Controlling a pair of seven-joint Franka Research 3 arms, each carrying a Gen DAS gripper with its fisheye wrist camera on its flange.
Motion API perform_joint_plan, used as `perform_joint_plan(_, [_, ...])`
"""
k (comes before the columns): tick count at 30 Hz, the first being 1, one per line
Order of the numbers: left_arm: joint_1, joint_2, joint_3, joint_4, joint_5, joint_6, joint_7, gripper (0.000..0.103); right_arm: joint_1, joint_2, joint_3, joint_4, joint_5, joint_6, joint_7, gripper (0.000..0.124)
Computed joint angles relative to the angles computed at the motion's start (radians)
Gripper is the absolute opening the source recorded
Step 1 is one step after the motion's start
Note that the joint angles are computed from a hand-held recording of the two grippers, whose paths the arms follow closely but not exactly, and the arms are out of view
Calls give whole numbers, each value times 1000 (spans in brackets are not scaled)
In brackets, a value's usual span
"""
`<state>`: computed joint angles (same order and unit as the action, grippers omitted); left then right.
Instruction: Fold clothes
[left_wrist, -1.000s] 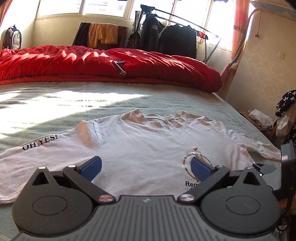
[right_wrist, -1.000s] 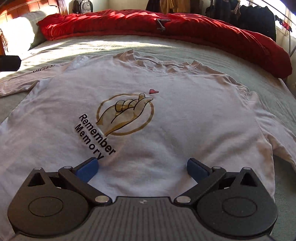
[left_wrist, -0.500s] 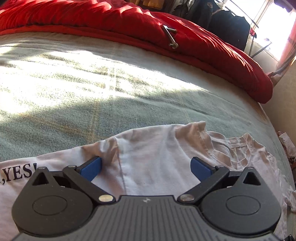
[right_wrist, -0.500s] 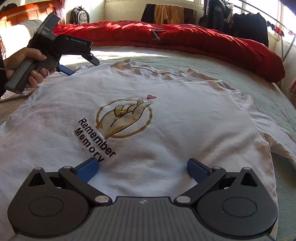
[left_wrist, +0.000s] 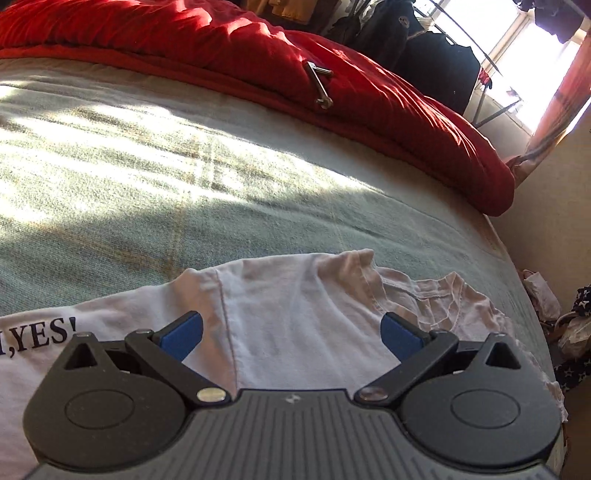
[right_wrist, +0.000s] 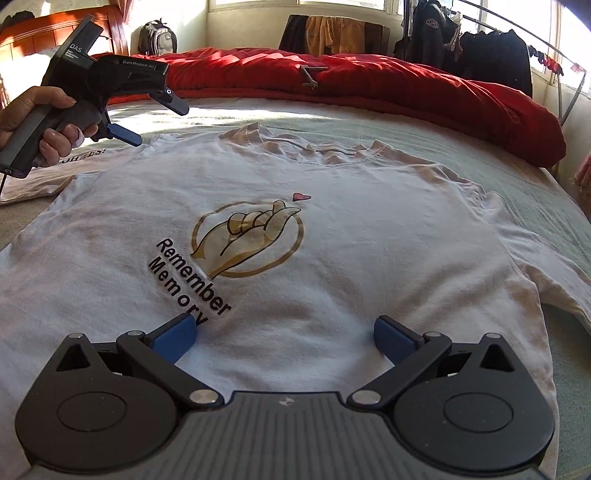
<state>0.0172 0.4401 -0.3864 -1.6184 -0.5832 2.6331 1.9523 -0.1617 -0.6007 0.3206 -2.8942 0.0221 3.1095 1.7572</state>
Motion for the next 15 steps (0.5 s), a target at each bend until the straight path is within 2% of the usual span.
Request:
perform_joint_plan(3, [-33,43,17,37,48,11,-34,102,-2,1,2,-1,-1,5,2,103])
perform_joint_plan(7, [-79,105,54,94,163,83,-135,102,2,4,-3,-7,4,22,-2,103])
perform_joint_plan(10, [-85,93,64,91,230,98,-232,102,7,5,-6,-14,13,39,-10,103])
perform_joint_plan(15, [-4,-32,-23,-49,213,105,-120,102,18,2,-18,-14,28,36,-33,103])
